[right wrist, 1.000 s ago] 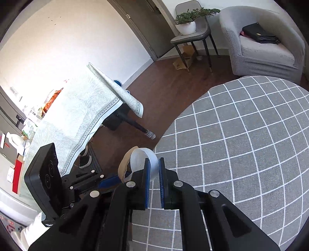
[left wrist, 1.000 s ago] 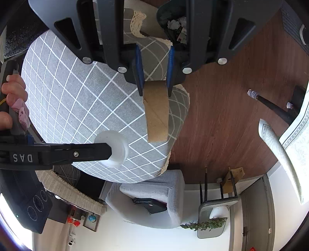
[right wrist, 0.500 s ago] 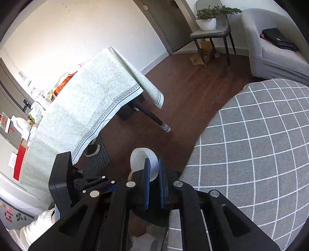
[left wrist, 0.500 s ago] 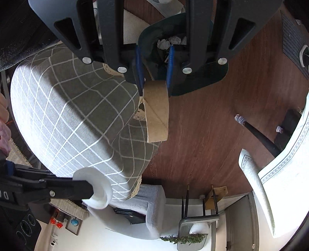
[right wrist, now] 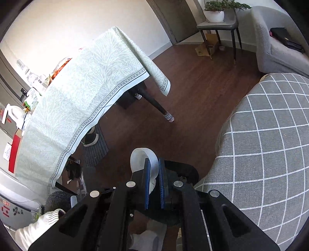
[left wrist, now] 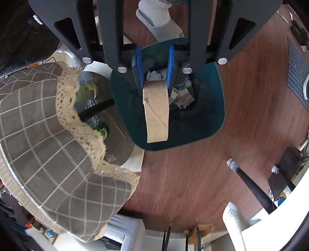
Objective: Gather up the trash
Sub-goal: 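Carry the tape roll with the right gripper over the teal bin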
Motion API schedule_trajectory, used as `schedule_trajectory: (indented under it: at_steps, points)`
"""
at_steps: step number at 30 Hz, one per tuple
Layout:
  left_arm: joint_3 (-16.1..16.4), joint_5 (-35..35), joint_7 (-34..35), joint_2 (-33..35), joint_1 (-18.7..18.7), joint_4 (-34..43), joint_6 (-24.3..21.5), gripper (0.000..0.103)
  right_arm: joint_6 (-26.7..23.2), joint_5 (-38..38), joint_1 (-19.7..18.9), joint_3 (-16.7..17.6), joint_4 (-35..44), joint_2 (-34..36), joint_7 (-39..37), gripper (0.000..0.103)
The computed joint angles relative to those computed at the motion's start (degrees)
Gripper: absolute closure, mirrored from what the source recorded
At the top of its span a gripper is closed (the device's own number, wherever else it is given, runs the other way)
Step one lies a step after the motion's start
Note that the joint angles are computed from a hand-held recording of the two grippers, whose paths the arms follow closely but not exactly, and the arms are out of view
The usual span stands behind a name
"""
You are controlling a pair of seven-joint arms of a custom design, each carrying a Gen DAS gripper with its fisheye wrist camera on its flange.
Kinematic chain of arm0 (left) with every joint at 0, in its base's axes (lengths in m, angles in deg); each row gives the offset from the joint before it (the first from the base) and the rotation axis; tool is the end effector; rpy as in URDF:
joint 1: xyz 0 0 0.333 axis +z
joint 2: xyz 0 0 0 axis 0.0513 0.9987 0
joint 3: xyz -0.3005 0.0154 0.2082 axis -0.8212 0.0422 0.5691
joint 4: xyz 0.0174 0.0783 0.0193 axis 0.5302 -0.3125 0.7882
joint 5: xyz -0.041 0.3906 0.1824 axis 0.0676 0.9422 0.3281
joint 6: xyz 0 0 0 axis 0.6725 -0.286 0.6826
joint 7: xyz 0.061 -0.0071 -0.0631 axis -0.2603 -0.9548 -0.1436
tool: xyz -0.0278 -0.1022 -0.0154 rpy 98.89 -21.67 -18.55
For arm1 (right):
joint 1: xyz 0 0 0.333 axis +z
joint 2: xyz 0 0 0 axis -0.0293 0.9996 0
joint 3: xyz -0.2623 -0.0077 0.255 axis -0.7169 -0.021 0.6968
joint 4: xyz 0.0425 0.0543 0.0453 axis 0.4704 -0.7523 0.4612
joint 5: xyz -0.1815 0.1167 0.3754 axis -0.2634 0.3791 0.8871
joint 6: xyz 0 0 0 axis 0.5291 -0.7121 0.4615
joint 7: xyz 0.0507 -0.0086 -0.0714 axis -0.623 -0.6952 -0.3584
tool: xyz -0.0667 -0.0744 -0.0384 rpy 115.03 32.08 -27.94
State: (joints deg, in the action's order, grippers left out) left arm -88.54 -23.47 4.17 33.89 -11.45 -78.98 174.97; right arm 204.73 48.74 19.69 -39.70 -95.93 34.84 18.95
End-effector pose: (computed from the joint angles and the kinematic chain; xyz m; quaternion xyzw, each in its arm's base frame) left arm 0.3648 -0.1905 0.3735 -0.6916 0.6974 -0.1786 0.0585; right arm 0.4939 0.1990 0.4786 -0.8100 0.4601 0.0702 0.3567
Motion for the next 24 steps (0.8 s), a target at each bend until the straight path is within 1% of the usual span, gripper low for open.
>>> schedule_trajectory:
  at_steps: [1, 3, 9, 10, 11, 12, 13, 16, 20, 24]
  points:
    - [1.0, -1.0, 1.0, 0.9, -0.5, -0.1, 0.0, 0.08, 0.3, -0.4, 0.1, 0.3, -0.2, 0.2, 0.5, 0.094]
    - [1.7, -1.9, 1.7, 2.1, -0.6, -0.5, 0.2, 0.08, 0.9, -1.0, 0.4, 0.9, -0.4, 0.4, 1.4, 0.094]
    - [1.6, -2.7, 2.7, 4.5, -0.5, -1.3, -0.2, 0.079, 2.4, -2.4, 1.6, 1.9, -1.0, 1.4, 3.7, 0.094]
    - [1.3, -2.0, 2.3, 4.5, 0.0, -1.5, -0.4, 0.077, 2.6, -2.6, 1.8, 2.1, -1.1, 1.6, 4.0, 0.094]
    - [0.7, -1.1, 1.3, 4.3, 0.6, -1.8, -0.5, 0.073, 3.0, -3.0, 2.0, 2.3, -1.2, 1.7, 4.3, 0.094]
    - [0.5, -0.8, 0.9, 4.0, 0.8, -2.1, -0.6, 0.063, 3.3, -3.3, 2.2, 2.5, -1.1, 1.9, 4.6, 0.094]
    - [0.6, -0.8, 0.8, 3.8, 0.8, -2.4, -0.3, 0.059, 3.4, -3.5, 2.3, 2.6, -1.1, 2.1, 4.7, 0.094]
    - [1.0, -1.0, 0.5, 1.5, 0.8, -4.1, 0.5, 0.055, 4.3, -4.6, 2.9, 3.3, -1.0, 3.1, 6.0, 0.094]
    - [0.8, -0.7, -1.2, -2.3, 1.8, -6.3, 1.2, 0.052, 5.7, -6.7, 3.4, 4.2, -0.9, 4.3, 7.8, 0.094]
    - [0.3, 0.5, -2.7, -7.6, 3.1, -8.3, 1.0, 0.044, 7.0, -8.5, 4.0, 5.0, -0.8, 5.5, 9.5, 0.094]
